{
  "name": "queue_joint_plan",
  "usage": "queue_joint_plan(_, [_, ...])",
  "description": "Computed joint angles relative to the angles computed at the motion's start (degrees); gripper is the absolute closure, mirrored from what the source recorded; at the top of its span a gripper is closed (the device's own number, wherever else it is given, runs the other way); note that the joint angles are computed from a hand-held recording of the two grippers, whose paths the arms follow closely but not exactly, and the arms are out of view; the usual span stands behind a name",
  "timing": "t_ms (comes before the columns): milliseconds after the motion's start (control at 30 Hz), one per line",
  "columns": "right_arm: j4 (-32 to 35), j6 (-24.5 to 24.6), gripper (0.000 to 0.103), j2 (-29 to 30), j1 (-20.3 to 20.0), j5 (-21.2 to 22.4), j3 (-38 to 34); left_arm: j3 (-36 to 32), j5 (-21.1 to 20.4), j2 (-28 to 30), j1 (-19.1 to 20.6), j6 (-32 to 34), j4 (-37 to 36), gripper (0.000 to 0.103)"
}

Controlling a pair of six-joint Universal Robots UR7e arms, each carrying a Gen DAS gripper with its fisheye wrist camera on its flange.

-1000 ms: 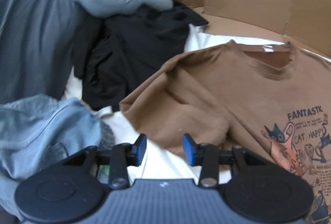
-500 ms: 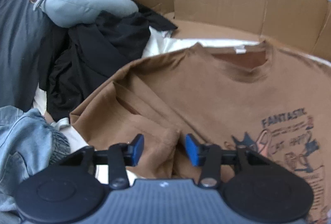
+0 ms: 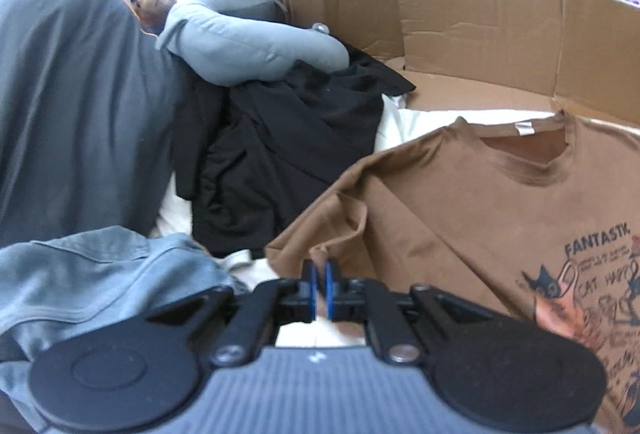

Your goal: Fold clothes

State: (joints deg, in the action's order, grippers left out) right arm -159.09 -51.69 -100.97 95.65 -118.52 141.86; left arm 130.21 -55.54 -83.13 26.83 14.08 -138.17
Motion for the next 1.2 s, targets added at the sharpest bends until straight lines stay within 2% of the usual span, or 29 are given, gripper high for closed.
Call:
queue_joint_plan(300, [4.2,0.52,0.08,-1.4,-0.34,-2.12,0.69,-0.34,4.59,-3.02,2.0,-4.12,5.68,0.098])
queue_joint_plan(633, [9.8,3.58,0.078,-2.45,0.13,-2.85,-0.63,-1.02,10.66,-2.56,3.8,-1.92,2.43,0.098])
queue_joint_plan(767, [12.66,4.21,0.077,-2.94,0.24,-3.44,-0.53,-1.6,11.63,-2.27,4.97,-5.85,8.3,0.098])
queue_joint_plan(933, [14.68,4.25,0.076,-3.76,-0.06,-3.93,-0.51,-0.48,11.87,-4.41,5.42,-7.35,13.45,0.097])
queue_joint_plan(1033, [15.32,4.44,0.074,-4.01,-0.32,-4.01,-0.59,-1.54,11.94,-4.9,5.74,-9.25,18.82,0.089])
queue_joint_plan(1200, [15.38,4.17,0.074,-3.79,-0.58,-3.97,-0.68,-2.43,14.05,-6.97,4.23,-8.0,20.32,0.087])
